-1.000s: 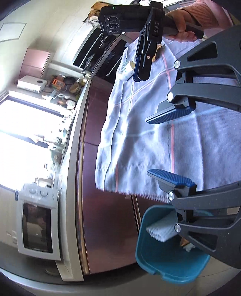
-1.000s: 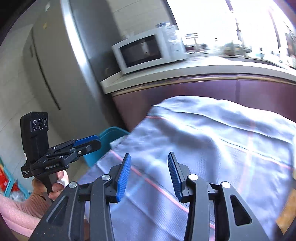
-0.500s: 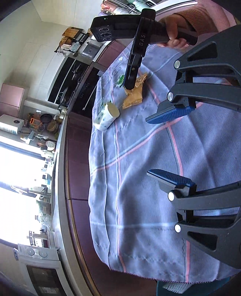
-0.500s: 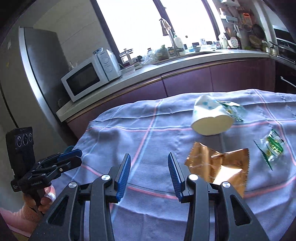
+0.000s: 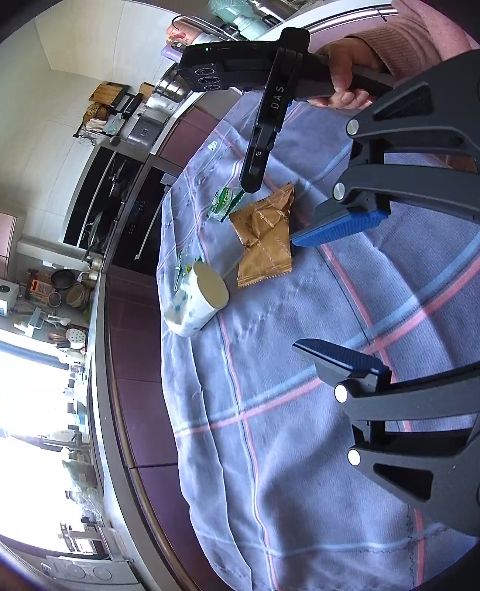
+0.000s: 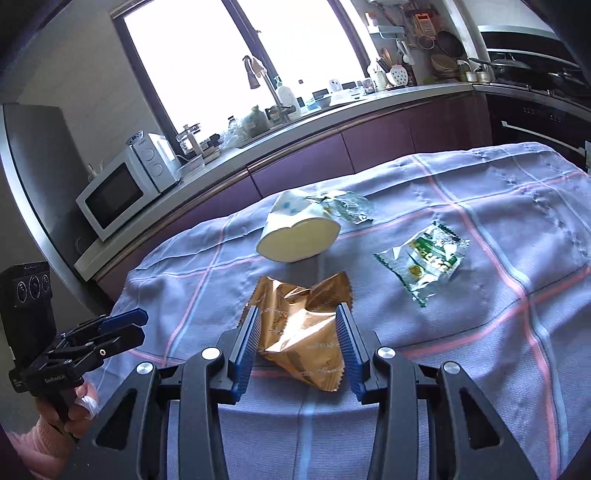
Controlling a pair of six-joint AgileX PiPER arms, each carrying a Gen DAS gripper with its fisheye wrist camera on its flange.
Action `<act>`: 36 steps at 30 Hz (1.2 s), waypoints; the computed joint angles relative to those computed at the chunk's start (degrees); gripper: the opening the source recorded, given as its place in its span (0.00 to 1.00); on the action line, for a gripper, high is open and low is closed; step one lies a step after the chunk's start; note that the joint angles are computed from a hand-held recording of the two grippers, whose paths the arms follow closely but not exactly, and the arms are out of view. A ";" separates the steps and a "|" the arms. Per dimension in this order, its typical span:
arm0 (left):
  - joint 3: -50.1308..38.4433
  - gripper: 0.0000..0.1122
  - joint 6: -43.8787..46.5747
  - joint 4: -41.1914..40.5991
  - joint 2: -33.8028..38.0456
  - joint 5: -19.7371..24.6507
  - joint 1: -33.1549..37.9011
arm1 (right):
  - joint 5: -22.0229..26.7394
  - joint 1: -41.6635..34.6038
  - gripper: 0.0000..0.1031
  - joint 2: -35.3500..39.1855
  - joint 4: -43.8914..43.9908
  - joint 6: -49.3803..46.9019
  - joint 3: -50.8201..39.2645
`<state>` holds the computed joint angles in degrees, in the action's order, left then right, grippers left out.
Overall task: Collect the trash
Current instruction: 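Grasp the gold wrapper with the left tool while the right tool grasps a green packet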
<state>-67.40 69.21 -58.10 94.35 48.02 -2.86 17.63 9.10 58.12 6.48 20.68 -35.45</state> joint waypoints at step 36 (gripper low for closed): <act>-21.84 0.51 -26.02 16.11 18.81 0.62 -15.80 | 9.74 -27.50 0.31 13.35 41.79 -45.67 -5.36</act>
<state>-89.24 43.19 -41.99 113.16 48.64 -18.66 27.37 -18.40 71.47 48.27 -24.99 -40.81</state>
